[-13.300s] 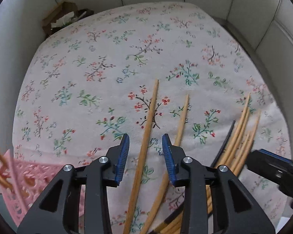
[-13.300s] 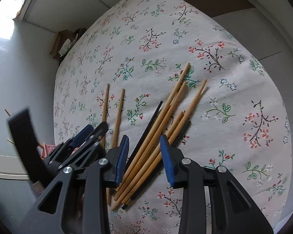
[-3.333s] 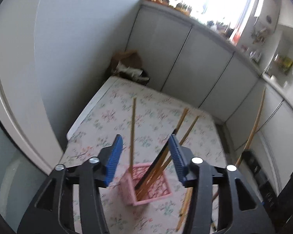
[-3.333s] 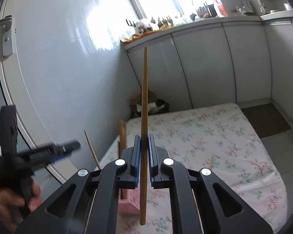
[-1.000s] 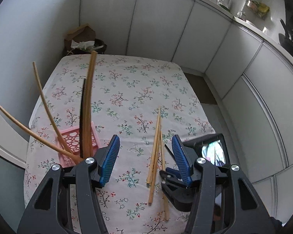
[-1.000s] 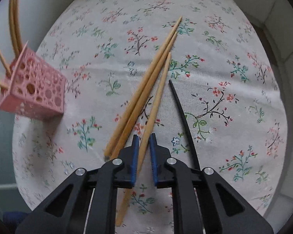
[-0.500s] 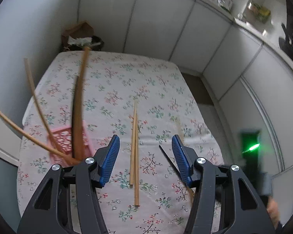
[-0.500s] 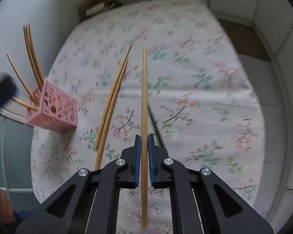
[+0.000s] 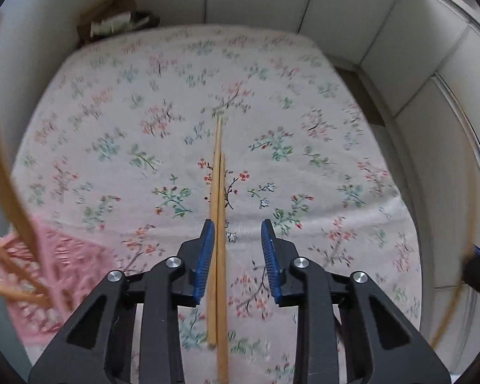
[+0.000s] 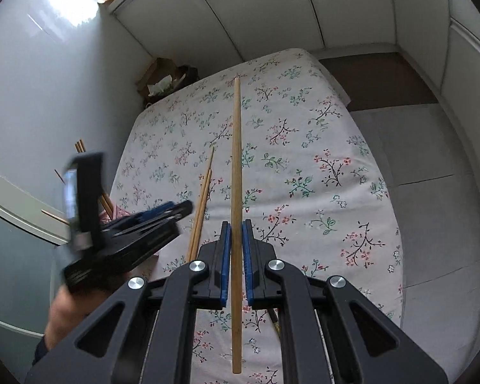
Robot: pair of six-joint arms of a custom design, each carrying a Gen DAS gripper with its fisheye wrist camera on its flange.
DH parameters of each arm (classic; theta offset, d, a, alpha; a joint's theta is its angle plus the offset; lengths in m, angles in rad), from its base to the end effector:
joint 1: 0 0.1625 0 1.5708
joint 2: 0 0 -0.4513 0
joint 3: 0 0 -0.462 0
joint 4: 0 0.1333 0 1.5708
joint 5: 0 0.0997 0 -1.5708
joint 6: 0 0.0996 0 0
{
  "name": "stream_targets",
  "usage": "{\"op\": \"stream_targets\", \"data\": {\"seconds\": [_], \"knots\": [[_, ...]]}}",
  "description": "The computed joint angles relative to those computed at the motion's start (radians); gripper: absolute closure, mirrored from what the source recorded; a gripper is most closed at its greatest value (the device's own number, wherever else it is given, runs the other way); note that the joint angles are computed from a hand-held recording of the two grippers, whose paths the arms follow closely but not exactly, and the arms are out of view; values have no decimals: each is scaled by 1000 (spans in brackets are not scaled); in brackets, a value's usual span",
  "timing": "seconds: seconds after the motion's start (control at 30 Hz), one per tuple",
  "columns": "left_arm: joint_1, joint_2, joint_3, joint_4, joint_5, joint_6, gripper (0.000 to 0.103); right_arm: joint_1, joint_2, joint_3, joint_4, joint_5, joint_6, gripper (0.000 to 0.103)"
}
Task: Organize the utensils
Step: 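Move the left gripper to the pile and pinch a wooden chopstick, then carry the wooden chopstick over the pink holder and release it with the left gripper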
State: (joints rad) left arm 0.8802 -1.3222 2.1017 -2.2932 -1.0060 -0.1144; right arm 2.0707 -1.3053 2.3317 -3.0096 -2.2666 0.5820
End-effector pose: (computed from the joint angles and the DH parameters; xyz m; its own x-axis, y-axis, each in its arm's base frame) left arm -0.1965 -0.5308 0.1855 -0.7002 0.4701 -0.5374 0.5597 0.8287 -0.0043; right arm 0.2909 -0.3877 0.1727 -0.9070 0.3230 0.2703 0.0711 0.7500 -0.6576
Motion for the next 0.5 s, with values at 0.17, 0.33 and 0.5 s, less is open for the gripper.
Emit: {"op": "stream_targets", "data": {"seconds": [0.17, 0.33, 0.5], "knots": [[45, 57, -29, -8, 21, -48, 76, 0, -25, 15, -14, 10, -9, 95], [64, 88, -48, -20, 37, -56, 96, -6, -44, 26, -20, 11, -9, 95], [66, 96, -42, -52, 43, -53, 99, -9, -51, 31, -30, 18, -9, 95]]}}
